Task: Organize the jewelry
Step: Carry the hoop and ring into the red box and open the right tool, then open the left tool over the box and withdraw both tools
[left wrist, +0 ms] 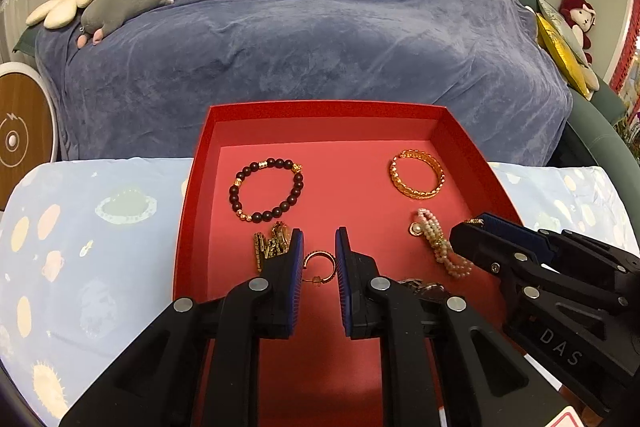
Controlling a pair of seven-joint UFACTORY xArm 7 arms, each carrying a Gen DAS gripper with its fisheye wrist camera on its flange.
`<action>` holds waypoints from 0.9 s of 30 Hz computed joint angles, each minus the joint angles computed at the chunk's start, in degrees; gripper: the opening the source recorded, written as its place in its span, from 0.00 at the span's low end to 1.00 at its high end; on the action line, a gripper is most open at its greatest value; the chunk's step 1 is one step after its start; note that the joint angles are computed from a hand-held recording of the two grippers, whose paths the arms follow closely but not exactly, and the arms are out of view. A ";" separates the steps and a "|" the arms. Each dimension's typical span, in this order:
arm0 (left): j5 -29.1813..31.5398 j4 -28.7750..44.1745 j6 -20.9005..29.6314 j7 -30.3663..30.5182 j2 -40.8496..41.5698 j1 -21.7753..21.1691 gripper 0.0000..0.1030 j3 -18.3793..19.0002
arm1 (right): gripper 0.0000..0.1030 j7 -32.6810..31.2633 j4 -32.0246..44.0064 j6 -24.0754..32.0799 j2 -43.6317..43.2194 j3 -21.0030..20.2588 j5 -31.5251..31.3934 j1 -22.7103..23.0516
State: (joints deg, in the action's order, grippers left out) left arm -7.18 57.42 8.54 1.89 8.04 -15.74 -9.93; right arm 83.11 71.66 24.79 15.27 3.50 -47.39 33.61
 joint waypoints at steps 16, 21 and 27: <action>6.78 1.91 0.41 -6.22 3.56 -0.10 0.14 2.00 | 0.21 -4.37 5.54 -0.45 6.26 -2.45 3.71 2.31; 10.23 1.33 0.86 -9.50 2.71 -1.73 0.31 4.28 | 0.25 -0.92 4.52 0.72 4.69 -3.83 0.98 3.95; 20.47 -3.83 -1.23 -19.37 -3.83 -3.23 0.69 6.81 | 0.30 4.28 -2.59 2.41 -3.69 -1.25 -3.68 2.98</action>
